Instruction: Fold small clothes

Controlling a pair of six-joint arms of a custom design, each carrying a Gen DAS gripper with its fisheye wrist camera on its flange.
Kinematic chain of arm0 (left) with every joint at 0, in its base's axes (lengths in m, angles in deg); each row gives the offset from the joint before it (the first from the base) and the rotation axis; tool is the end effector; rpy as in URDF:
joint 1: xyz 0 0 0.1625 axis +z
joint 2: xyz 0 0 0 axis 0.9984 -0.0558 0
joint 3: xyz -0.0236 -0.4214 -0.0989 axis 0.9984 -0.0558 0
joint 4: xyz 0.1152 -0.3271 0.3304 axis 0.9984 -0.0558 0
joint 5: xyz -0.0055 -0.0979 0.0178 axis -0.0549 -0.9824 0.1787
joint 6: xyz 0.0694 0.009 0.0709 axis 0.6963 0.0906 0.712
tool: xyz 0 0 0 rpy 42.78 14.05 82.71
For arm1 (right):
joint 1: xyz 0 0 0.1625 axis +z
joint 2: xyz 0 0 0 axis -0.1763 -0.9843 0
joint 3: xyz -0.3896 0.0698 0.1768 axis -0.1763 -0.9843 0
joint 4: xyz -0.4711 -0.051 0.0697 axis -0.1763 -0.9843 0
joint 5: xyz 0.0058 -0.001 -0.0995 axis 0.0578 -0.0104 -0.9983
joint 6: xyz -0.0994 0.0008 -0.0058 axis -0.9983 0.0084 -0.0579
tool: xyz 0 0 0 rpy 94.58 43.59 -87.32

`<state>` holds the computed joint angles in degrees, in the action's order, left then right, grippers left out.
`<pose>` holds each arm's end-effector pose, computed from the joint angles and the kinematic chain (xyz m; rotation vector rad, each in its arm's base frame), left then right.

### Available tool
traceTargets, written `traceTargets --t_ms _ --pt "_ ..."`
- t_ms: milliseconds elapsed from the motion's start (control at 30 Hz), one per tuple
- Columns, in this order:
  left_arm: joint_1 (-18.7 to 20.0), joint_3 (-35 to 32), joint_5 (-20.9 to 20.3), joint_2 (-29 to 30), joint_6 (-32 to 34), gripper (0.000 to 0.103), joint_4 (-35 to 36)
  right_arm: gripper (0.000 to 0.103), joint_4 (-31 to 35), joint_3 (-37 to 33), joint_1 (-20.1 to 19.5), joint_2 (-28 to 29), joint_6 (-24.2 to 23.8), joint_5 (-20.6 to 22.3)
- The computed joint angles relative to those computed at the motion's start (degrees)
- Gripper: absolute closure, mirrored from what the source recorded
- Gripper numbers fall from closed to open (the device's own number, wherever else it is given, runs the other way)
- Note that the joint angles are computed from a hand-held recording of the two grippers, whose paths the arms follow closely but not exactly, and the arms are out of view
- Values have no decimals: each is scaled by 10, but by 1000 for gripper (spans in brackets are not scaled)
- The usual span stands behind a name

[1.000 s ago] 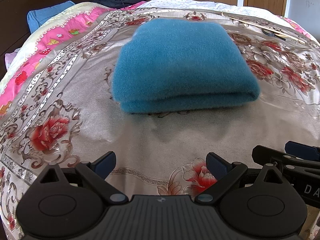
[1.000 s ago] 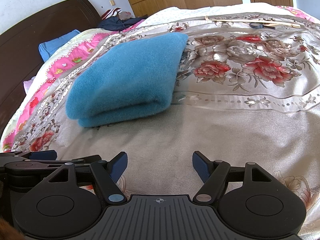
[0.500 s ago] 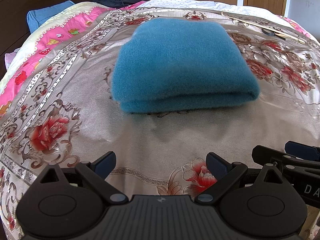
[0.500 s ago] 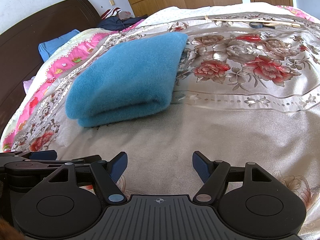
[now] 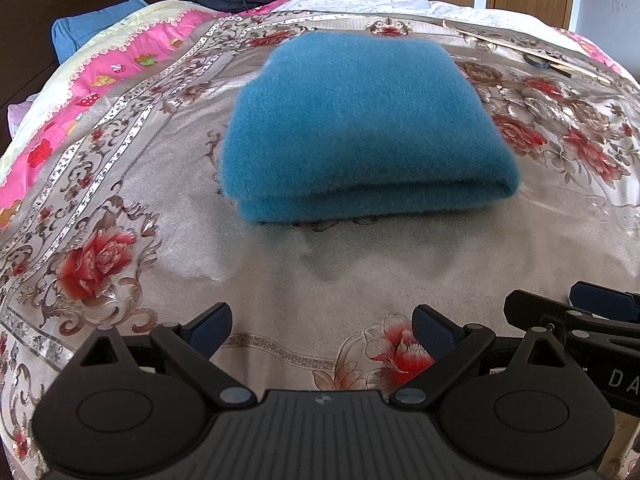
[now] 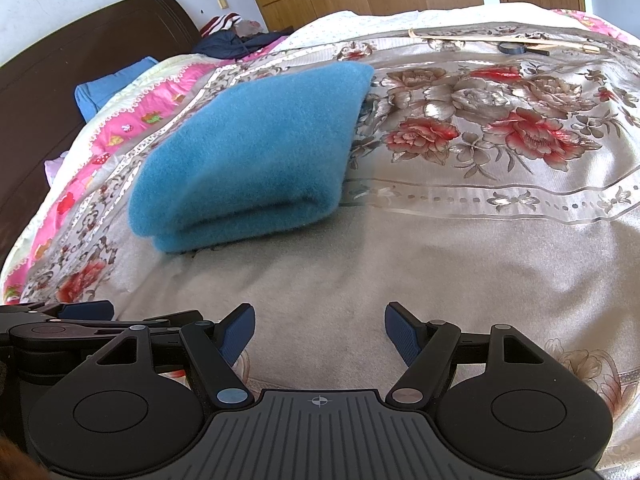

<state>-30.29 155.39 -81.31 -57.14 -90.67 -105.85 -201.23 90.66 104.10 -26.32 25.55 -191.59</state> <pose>-0.2101 -0.7069 0.0754 0.3497 2.2142 -0.7257 0.1431 -0.6641 0.1181 0.3109 -2.5171 0.9403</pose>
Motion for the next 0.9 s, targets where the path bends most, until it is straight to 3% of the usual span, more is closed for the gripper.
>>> traceTargets --t_ms 900 --pt "-1 -2 0 1 -3 0 4 30 -4 -1 3 3 -1 -11"
